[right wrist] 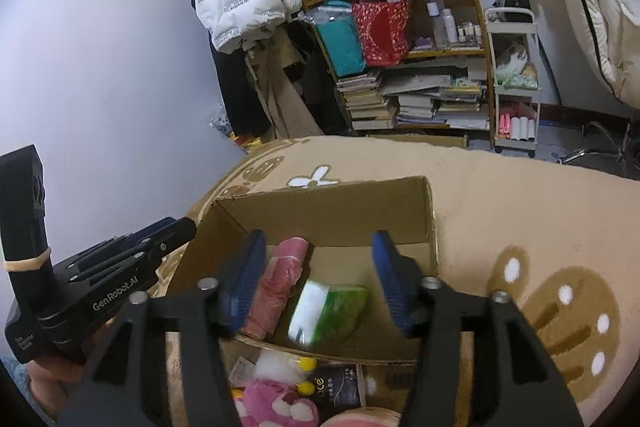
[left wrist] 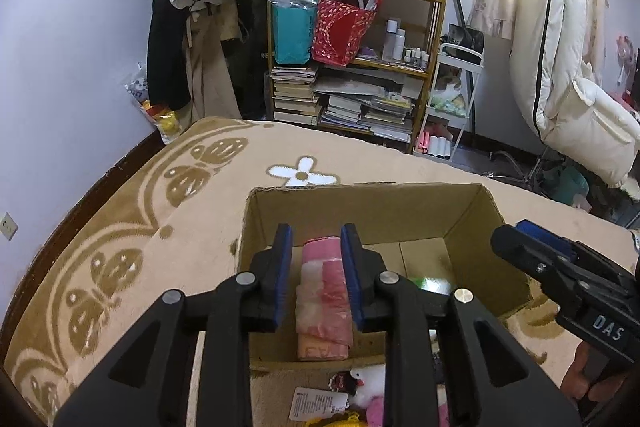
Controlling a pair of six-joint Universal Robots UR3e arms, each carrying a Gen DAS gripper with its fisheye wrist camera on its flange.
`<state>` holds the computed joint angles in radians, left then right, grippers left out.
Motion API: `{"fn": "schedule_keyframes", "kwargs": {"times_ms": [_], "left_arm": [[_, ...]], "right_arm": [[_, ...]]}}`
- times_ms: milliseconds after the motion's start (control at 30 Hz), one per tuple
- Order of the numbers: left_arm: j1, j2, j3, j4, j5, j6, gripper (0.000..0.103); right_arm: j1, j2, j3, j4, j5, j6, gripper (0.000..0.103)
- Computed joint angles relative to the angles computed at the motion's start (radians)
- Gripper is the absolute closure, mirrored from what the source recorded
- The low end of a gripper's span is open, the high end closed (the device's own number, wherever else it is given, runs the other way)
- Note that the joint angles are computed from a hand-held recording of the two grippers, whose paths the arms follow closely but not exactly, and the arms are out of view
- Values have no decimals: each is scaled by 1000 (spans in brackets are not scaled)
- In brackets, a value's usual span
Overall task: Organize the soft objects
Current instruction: 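Open both tools and withdraw them from the box, then grasp the yellow plush with the left tool while the right tool grasps the pink bunny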
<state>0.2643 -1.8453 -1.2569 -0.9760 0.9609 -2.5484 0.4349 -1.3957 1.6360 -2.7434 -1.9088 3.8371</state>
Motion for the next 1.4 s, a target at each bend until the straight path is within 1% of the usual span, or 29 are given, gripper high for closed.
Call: {"fn": "schedule_keyframes", "kwargs": {"times_ms": [33, 67, 100, 133, 167, 200, 233, 267, 300, 367, 433, 500, 633, 800, 833, 967, 1100, 1200, 1400], "left_arm": [[5, 6, 0, -8, -1, 3, 77], [14, 18, -6, -18, -4, 9, 70], [19, 27, -9, -22, -5, 11, 55], [27, 45, -22, -18, -2, 9, 45], [35, 66, -48, 7, 3, -2, 26], [47, 94, -87, 52, 4, -20, 16], [54, 111, -109, 77, 4, -31, 13], [66, 129, -126, 90, 1, -37, 9], [71, 134, -122, 78, 3, -37, 7], [82, 141, -100, 28, 11, -32, 6], [93, 148, -86, -6, 13, -20, 3], [121, 168, -87, -53, -17, 3, 0], [178, 217, -108, -126, -60, 26, 0], [218, 271, -146, -186, -44, 70, 0], [223, 280, -156, -196, -37, 80, 0], [231, 319, -199, -219, 4, 139, 0], [247, 355, -224, -281, 10, 197, 0], [259, 379, -240, -336, 14, 237, 0], [260, 379, -236, -441, 43, 292, 0]], "right_arm": [[7, -4, -3, 7, -9, 1, 37], [10, -12, -6, 16, -8, 0, 29], [11, -20, -3, 19, -1, -2, 20], [17, -30, 1, 17, -3, -6, 17], [29, -35, -1, 18, -19, -11, 11], [40, -37, -4, 22, -32, -11, 7], [54, -39, -13, 35, -52, -10, 5], [67, -44, -17, 46, -69, -7, 1], [75, -51, -16, 53, -80, -3, 0], [98, -69, -9, 58, -103, 17, 0], [108, -91, 1, 77, -106, 30, 0], [121, -109, 7, 108, -109, 50, 0], [157, -141, 32, 142, -134, 88, 0], [190, -183, 86, 146, -139, 145, 0], [193, -200, 119, 112, -124, 164, 0], [236, -213, 169, 56, -151, 194, 0], [253, -222, 190, 78, -136, 219, 0], [277, -214, 186, 102, -150, 237, 0], [325, -160, 114, 223, -196, 211, 0]]}}
